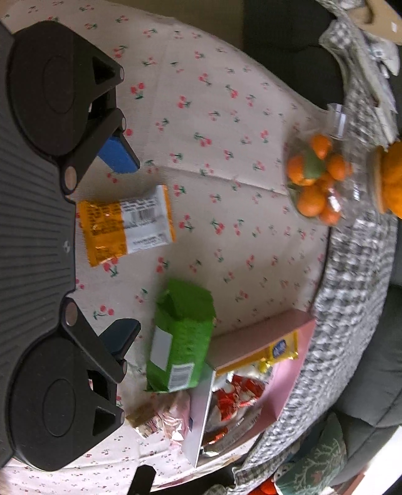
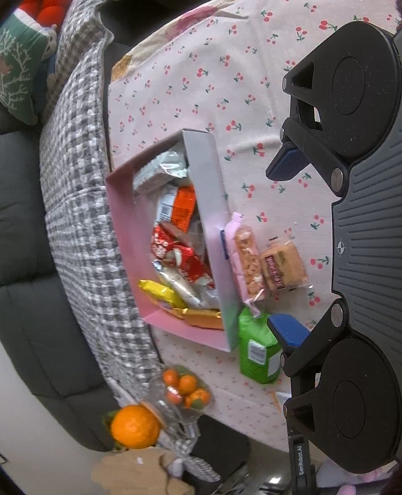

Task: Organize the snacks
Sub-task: 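Grasp the small orange-white packet with the left tool while the right tool grasps the beige cracker packet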

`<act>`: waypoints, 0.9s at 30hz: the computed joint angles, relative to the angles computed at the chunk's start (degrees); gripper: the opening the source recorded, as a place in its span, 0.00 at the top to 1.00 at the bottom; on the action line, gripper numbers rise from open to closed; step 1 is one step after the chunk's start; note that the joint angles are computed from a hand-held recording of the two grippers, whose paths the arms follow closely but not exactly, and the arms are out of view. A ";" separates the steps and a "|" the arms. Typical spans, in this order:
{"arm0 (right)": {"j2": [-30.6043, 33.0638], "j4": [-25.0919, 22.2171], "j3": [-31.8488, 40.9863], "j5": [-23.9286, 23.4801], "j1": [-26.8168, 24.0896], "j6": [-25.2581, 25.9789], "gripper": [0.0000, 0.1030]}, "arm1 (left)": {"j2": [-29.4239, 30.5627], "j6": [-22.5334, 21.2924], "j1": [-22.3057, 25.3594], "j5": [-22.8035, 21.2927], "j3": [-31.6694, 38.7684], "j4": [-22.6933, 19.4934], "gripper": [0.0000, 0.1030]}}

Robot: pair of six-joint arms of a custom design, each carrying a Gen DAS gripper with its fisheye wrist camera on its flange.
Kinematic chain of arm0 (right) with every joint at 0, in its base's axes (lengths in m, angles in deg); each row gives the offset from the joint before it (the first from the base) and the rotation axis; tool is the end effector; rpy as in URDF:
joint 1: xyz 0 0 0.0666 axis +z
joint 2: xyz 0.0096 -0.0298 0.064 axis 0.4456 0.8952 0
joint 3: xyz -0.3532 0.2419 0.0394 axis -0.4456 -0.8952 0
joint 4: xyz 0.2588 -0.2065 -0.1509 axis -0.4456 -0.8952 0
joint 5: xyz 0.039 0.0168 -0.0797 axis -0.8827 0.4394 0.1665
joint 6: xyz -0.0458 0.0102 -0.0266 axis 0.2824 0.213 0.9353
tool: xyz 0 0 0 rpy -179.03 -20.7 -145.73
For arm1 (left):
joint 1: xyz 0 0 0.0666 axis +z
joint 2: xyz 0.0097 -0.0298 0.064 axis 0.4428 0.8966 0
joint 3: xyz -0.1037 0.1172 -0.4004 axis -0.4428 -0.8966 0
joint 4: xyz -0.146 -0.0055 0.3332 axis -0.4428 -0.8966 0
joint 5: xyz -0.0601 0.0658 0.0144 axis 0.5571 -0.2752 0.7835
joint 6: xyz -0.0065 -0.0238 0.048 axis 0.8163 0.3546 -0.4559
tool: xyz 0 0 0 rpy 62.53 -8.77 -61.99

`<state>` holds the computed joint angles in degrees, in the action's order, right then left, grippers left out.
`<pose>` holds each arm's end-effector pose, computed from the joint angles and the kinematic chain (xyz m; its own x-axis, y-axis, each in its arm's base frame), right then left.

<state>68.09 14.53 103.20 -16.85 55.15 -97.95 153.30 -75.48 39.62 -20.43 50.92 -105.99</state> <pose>0.2833 0.1535 0.5174 -0.8143 0.2653 -0.5162 0.0562 0.9213 0.3848 0.3597 0.0709 0.5091 -0.8461 0.1808 -0.5014 0.2972 0.9409 -0.1622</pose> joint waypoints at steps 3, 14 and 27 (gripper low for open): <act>0.97 -0.32 0.12 -0.81 0.27 -0.29 0.08 | 0.57 0.66 0.02 -0.03 0.20 -1.29 0.09; 4.72 -0.94 0.63 -0.56 2.55 0.76 0.08 | 0.68 1.85 -1.48 -3.59 -0.36 -0.70 0.29; 8.36 -1.84 1.55 9.46 7.60 7.45 0.10 | -0.78 1.51 -2.84 -7.31 -2.46 4.21 0.51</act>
